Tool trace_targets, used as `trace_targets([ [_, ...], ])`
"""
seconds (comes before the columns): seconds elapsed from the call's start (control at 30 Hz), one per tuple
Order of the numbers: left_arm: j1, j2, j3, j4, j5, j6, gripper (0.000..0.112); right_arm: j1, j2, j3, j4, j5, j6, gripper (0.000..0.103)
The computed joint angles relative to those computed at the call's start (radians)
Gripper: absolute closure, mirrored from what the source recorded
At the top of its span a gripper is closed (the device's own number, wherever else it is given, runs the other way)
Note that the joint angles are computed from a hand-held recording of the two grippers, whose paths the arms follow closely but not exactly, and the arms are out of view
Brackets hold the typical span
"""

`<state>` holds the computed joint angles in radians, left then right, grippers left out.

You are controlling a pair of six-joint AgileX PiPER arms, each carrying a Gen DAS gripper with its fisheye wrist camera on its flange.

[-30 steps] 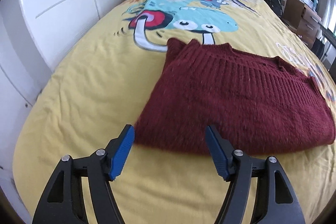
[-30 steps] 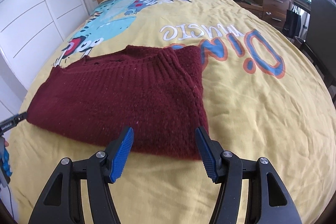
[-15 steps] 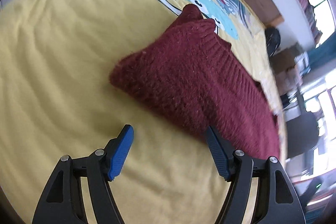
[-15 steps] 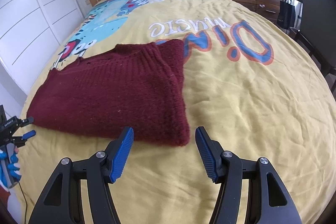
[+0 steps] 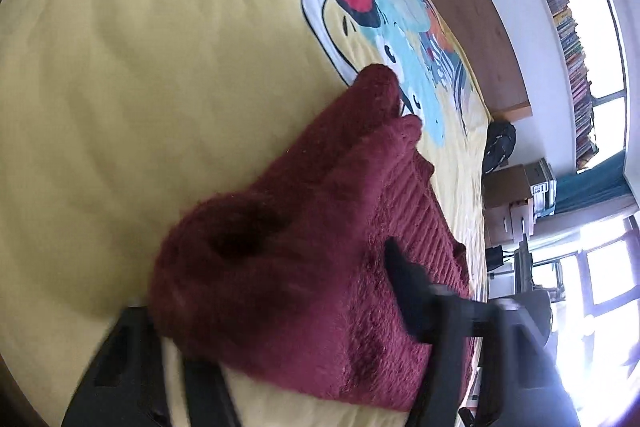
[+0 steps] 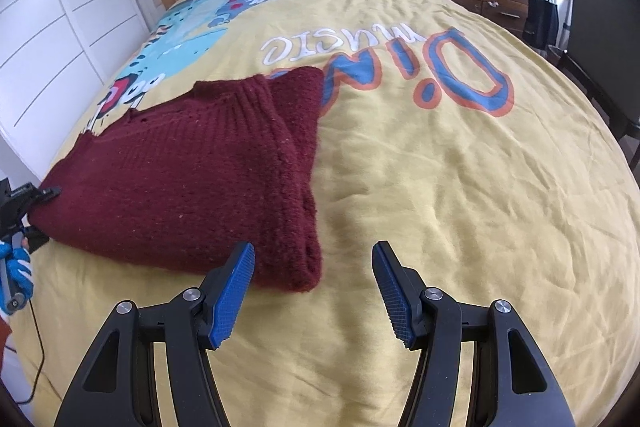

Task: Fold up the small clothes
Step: 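Grasp the side edge with the left gripper and lift it, then fold the side edge across the sweater with the left gripper and release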

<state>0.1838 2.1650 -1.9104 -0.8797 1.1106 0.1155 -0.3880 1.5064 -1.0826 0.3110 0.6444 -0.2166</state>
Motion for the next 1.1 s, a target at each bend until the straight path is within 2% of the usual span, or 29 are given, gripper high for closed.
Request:
trace_targets([
  [0.03, -0.002, 0.015, -0.026, 0.004, 0.012, -0.012, 0.086, -0.006, -0.001, 0.001, 0.004, 0.002, -0.007, 0.04],
  [0.1, -0.006, 0.017, -0.041, 0.015, 0.016, -0.033, 0.091, -0.023, -0.006, 0.007, 0.02, 0.008, -0.029, 0.04],
  [0.23, -0.023, 0.011, -0.08, 0.063, 0.024, -0.092, 0.094, -0.062, -0.029, 0.018, 0.041, 0.027, -0.06, 0.04],
  [0.4, -0.059, -0.02, -0.098, 0.117, 0.022, -0.137, 0.095, -0.151, -0.063, 0.021, 0.084, 0.065, -0.126, 0.04],
  [0.67, -0.131, -0.099, -0.077, 0.174, 0.007, -0.197, 0.096, -0.365, -0.1, 0.018, 0.194, 0.14, -0.3, 0.04],
  [1.1, -0.294, -0.059, -0.232, 0.194, 0.019, -0.423, 0.096, -0.68, -0.068, -0.031, 0.339, 0.237, -0.515, 0.04],
])
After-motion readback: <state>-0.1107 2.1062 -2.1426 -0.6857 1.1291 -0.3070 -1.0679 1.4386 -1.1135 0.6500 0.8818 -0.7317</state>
